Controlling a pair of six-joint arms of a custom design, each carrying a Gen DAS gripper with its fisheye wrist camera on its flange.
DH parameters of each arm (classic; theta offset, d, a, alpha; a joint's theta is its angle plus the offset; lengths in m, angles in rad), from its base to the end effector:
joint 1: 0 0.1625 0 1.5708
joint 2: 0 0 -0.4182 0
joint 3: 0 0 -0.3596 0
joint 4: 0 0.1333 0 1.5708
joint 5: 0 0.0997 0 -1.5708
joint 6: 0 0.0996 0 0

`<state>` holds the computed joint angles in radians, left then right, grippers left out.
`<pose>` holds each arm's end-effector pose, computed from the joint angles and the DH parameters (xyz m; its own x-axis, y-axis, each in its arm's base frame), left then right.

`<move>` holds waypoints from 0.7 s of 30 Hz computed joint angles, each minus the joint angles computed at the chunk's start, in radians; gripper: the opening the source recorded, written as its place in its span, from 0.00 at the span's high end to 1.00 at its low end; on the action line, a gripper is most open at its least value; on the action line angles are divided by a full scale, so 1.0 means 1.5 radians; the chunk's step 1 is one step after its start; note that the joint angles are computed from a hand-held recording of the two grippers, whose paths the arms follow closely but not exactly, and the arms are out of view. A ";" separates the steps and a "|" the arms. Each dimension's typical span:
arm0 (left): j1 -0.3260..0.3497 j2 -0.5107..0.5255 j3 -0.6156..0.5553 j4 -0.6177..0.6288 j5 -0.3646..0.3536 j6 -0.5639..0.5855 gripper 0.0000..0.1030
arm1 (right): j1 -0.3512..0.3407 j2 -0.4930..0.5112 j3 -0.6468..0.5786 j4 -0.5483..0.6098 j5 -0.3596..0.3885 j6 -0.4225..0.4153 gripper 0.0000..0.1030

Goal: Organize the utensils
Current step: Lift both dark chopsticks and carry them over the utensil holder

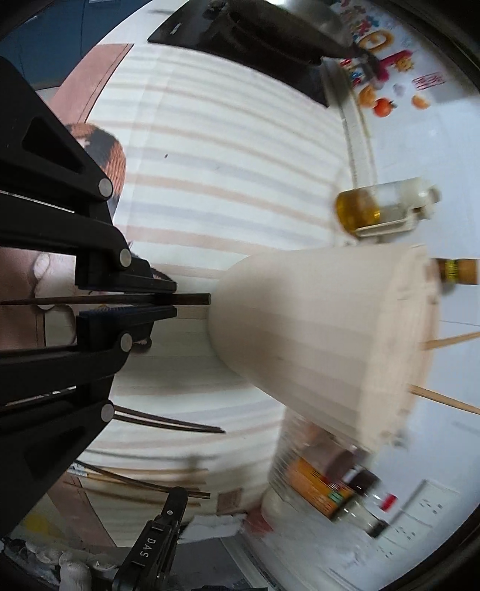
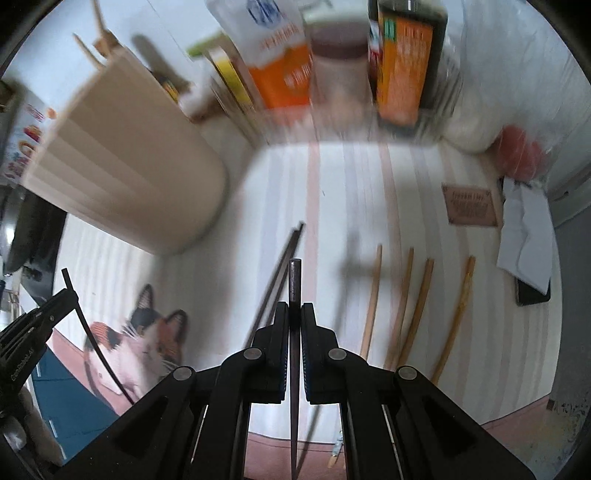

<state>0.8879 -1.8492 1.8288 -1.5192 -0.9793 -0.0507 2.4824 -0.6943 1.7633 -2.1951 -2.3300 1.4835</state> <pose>-0.0691 -0.3842 0.4862 -0.6641 0.4973 -0.5582 0.5978 0.8016 0.0029 0.4770 -0.2877 0.0067 -0.7292 0.4850 0.4827 0.1472 0.8001 -0.5815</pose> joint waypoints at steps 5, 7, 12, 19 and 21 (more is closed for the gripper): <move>-0.037 -0.028 -0.028 0.001 -0.004 -0.005 0.97 | 0.036 -0.007 -0.037 0.049 -0.064 0.004 0.94; -0.049 -0.033 -0.036 -0.007 0.002 0.000 0.97 | 0.050 -0.001 -0.060 0.074 -0.100 0.009 0.94; -0.073 -0.027 -0.062 -0.044 0.017 0.011 0.97 | 0.077 0.011 -0.124 0.180 -0.193 0.044 0.94; -0.094 0.018 -0.147 -0.109 0.028 0.026 0.97 | 0.100 0.004 -0.209 0.219 -0.294 0.011 0.94; -0.101 0.038 -0.183 -0.120 0.029 0.031 0.97 | 0.106 0.006 -0.245 0.220 -0.309 -0.021 0.94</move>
